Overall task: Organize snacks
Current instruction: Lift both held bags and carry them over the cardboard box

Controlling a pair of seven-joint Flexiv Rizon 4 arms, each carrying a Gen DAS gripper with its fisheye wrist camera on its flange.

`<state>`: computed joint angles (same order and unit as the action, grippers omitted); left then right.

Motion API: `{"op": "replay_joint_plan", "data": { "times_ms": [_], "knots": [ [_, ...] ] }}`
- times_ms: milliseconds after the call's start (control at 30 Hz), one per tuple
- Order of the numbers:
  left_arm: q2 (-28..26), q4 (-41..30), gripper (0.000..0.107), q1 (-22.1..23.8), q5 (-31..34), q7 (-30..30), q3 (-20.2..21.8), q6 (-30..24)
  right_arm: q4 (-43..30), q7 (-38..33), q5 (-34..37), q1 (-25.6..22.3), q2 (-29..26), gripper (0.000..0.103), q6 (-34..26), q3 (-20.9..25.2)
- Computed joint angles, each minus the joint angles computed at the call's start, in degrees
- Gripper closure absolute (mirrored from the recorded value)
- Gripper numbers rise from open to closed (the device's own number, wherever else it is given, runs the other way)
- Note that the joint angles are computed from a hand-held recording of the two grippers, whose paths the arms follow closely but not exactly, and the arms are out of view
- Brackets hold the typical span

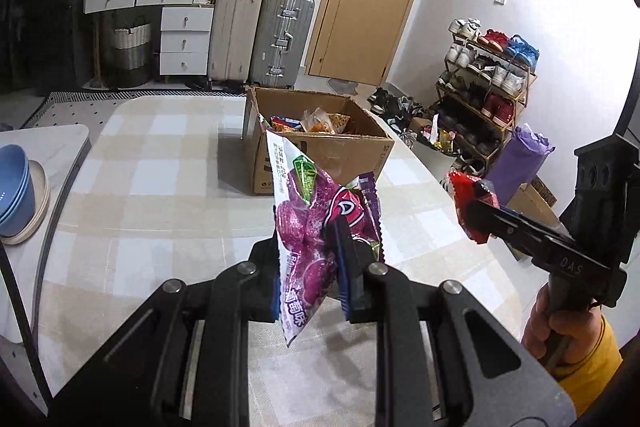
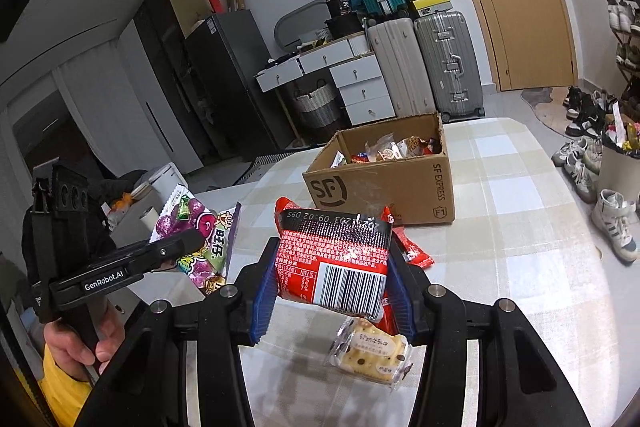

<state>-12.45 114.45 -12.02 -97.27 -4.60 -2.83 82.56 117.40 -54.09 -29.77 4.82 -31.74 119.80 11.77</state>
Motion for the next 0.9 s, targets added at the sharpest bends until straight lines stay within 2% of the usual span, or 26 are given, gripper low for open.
{"op": "replay_joint_plan", "data": {
  "times_ms": [267,433,633,733,867,900],
  "knots": [
    [2.3,1.83,0.089,2.38,5.02,-3.4,0.73,-2.63,-2.96,-0.08,-2.76,-1.1,-0.5,0.054,-2.17,0.93],
    [0.06,-2.03,0.089,4.32,8.92,-5.47,-0.33,-2.77,-7.96,1.31,-8.34,-4.95,-2.66,0.054,-4.5,4.18],
    [-5.14,-10.02,0.089,8.24,20.05,-12.71,-2.3,-3.36,-18.56,4.24,-18.78,-13.7,-8.88,0.054,-11.64,13.83],
    [-9.18,-15.73,0.089,9.98,27.94,-17.95,-3.07,-3.18,-24.94,1.84,-21.35,-19.06,-14.16,0.054,-18.29,23.0],
    [-17.5,-27.58,0.089,9.96,43.14,-30.33,-0.05,-6.07,-34.29,-3.6,-20.31,-20.72,-20.42,0.054,-27.24,30.76],
    [-19.52,-30.72,0.089,9.79,46.48,-33.42,1.09,-7.99,-36.01,-4.64,-19.67,-20.34,-21.24,0.054,-28.5,31.3]
  ]
}}
